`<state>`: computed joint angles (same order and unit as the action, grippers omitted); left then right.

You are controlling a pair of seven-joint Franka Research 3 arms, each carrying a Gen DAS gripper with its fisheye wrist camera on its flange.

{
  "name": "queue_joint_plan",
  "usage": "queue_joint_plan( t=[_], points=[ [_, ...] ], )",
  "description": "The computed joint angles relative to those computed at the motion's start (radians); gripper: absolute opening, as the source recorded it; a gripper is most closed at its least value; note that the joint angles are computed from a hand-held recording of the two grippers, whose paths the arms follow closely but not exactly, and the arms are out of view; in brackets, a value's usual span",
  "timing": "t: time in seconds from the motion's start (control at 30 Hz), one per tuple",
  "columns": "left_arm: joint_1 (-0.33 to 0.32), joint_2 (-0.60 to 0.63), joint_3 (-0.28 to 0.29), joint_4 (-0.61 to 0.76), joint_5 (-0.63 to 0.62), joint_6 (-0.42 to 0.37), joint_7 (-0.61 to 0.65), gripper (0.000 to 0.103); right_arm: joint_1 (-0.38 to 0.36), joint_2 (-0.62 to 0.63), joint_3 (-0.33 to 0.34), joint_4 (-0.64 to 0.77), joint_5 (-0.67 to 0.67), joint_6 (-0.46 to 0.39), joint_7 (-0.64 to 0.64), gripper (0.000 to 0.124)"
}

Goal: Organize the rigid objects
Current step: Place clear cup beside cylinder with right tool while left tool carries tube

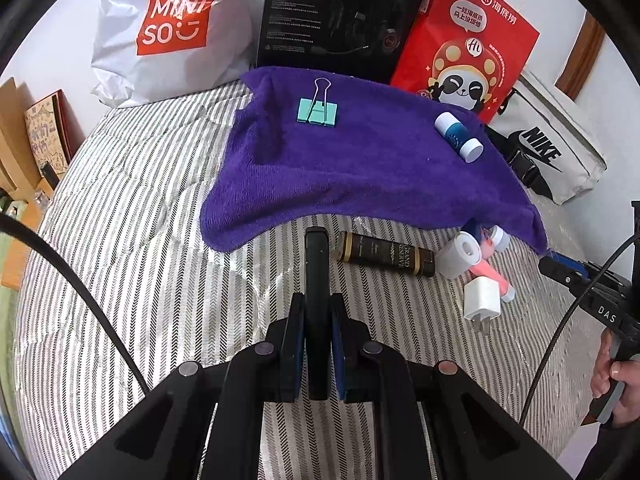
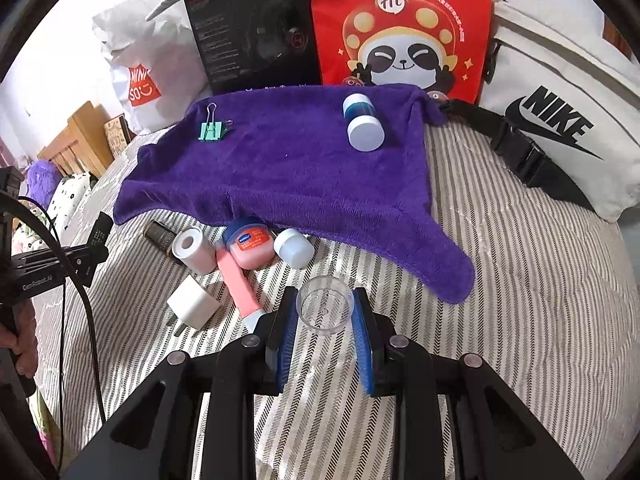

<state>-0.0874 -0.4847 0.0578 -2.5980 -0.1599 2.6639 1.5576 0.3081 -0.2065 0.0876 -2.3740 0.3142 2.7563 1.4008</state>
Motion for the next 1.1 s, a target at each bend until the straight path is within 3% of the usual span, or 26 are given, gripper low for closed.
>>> queue_joint_plan(
  t=[0.6,1.1],
  points=[
    [-0.008,-0.010,-0.005,0.047,0.006,-0.015,0.018,0.012,0.011,-0.020,-0.008,0.023,0.031,-0.009,-0.039,0.027],
    [-0.004,0.066,-0.005,0.134,-0.002,-0.005,0.049,0.012,-0.009,0.031,-0.009,0.097,0.016,-0.023,-0.042,0.027]
  ],
)
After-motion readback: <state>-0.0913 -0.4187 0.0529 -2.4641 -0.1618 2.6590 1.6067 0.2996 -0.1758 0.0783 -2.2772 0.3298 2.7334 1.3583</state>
